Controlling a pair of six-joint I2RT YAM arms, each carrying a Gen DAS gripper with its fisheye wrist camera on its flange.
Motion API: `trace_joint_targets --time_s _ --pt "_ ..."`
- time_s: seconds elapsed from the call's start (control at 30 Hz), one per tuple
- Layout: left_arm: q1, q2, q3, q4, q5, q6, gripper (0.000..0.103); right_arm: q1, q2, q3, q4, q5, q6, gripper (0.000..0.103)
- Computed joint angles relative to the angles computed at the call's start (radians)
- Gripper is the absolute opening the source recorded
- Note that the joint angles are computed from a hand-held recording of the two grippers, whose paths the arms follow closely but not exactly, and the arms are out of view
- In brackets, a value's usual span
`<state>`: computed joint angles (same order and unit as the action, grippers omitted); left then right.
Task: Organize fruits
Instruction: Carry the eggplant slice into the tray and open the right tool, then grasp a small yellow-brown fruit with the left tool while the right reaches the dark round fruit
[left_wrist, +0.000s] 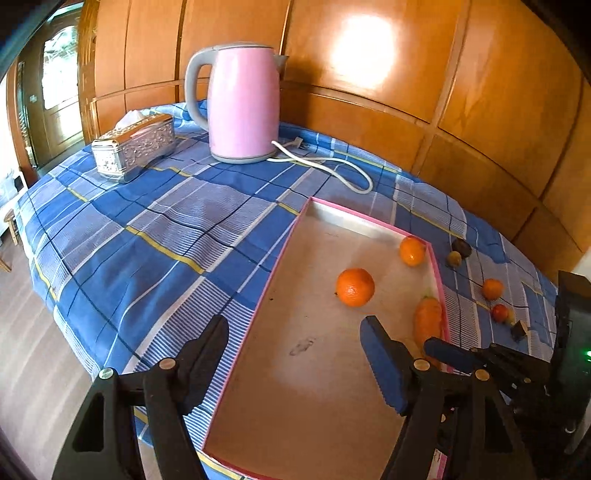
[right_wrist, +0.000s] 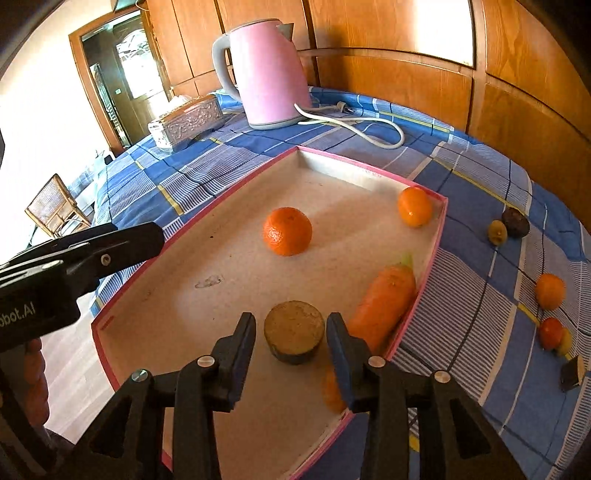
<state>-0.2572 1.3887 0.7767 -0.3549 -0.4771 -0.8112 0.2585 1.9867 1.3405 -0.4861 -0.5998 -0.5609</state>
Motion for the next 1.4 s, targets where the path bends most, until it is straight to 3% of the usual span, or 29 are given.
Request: trace_joint_targets --time_s 0.37,0.67,1.3,1.4 --pt "-0.047 0.044 0.045 -0.003 0.02 0.036 0.074 -0.092 -0.081 -0.077 0.096 -0.017 0.079 0.04" --pt "-0.093 0.096 0.103 -0.013 0.019 0.067 0.074 -0.175 -0.066 -0.061 0.117 -0.02 0.127 0.04" --pt "-0.129 0.302 0.347 0.006 0.138 0.248 0.074 -0.319 0.075 0.092 0.116 0.025 0.223 0.04" --pt "-0.122 0.35 0.41 -0.007 0.17 0.26 0.069 -0.335 0.094 0.114 0.109 0.027 0.227 0.04"
